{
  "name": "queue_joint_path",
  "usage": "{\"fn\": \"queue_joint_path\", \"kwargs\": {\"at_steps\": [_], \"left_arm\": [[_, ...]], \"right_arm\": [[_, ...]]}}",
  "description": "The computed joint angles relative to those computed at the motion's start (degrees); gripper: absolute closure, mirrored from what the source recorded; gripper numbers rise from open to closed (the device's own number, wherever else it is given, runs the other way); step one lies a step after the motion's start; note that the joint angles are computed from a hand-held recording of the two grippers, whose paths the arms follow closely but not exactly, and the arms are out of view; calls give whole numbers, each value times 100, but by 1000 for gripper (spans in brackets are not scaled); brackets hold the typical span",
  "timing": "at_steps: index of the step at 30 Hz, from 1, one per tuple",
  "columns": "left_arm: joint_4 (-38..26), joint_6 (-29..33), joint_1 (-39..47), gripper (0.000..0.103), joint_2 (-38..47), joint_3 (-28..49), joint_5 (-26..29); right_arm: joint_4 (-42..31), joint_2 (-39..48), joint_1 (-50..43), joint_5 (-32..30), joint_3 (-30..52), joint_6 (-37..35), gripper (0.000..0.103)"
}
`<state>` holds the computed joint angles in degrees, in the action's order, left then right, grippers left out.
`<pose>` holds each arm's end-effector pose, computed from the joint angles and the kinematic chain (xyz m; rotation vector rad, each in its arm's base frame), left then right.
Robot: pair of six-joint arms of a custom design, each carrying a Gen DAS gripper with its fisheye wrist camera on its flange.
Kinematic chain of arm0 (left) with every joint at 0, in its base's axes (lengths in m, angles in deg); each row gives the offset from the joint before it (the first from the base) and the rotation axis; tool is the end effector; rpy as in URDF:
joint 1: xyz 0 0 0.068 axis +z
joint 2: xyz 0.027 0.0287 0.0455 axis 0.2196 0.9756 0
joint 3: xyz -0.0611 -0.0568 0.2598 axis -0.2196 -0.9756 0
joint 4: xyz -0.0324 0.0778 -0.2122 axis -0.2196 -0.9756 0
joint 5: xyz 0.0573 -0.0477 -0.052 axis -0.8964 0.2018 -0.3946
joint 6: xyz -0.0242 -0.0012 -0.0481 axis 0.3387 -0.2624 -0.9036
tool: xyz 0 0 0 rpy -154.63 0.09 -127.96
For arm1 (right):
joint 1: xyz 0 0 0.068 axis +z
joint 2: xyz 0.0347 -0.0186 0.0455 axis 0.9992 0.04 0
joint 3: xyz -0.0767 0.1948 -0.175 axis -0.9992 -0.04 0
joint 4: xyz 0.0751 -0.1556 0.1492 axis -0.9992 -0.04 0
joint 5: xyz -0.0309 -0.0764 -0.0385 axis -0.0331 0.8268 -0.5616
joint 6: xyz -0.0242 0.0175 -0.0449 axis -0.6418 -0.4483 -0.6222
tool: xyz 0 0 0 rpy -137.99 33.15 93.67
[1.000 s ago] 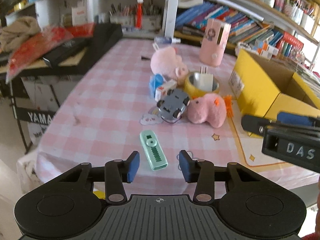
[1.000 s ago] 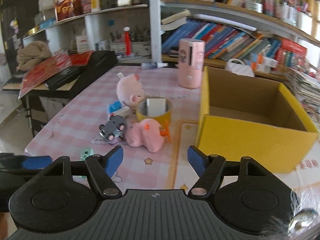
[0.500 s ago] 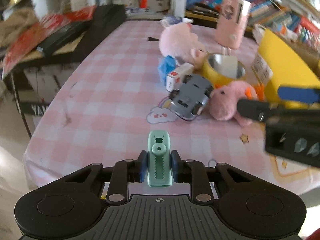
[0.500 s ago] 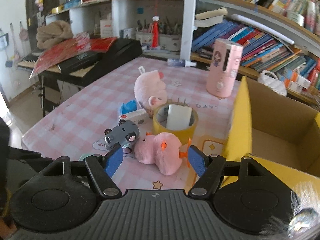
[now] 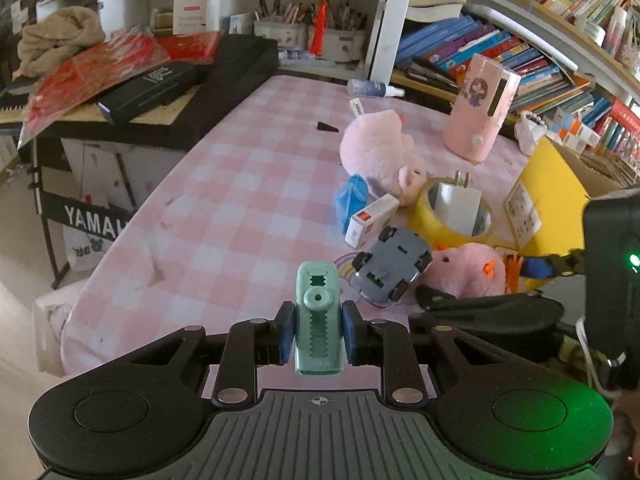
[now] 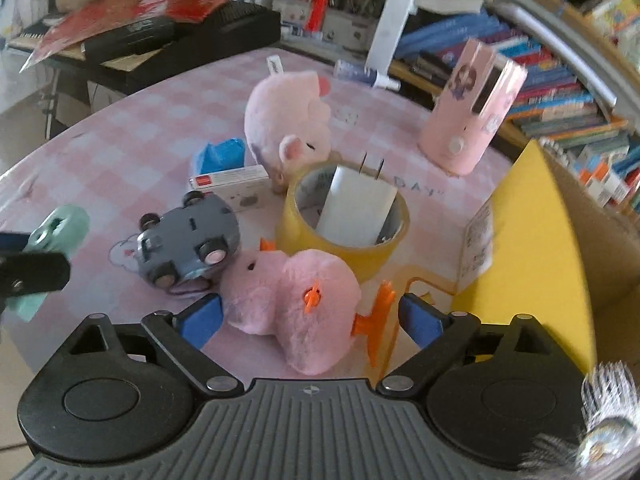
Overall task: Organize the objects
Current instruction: 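Grasp the mint-green toy with the left gripper while the right gripper grasps the pink plush, then carry the green toy and pink plush toward the yellow box with both grippers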
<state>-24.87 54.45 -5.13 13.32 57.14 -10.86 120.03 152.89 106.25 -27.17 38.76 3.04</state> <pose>0.2089 -0.0670 0.1092 0.1108 2.4161 -0.2353 0.2469 0.0737 0.0707 -0.2496 2.3991 -0.1400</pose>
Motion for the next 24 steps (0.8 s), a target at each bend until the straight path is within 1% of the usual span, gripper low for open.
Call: {"fn": "queue_joint_path", "kwargs": {"at_steps": [2,3,5,8,12,14,16,18,21,23,24], "left_arm": [[-73,30,-3,80,-66,39,7],[-102,47,1,80,-112,52,19],[-140,101,33,80,-238,64,85],[-222,199,92,80,-519,35,234],[-370,373,175,80,-1155,-162,480],[-524,485,236,80,-1561,-293,658],[-728,601,230,80,-2011,-425,793],[-918,664,161,80,-2427,-559,883],[-1217,778,26,80,-2918,-727,1040],[-1389,848,-99,80,-3173,-815,1109],[-1468,880,-144,80,-3285,-851,1163]], "right_arm": [[84,47,-144,-201,18,57,23],[160,17,-178,-277,-23,50,26],[47,-131,-251,-437,-56,97,26],[253,-568,-231,-508,-420,158,27],[425,-1566,-49,-347,-1060,259,26],[295,-2204,108,-167,-1362,392,26],[-70,-2946,287,30,-1602,556,26],[-672,-3822,531,295,-1803,737,26],[-1927,-5134,1034,875,-1936,1115,26],[-2894,-5875,1559,1452,-1965,1686,26],[-3459,-6198,1878,1795,-1939,2109,26]]}}
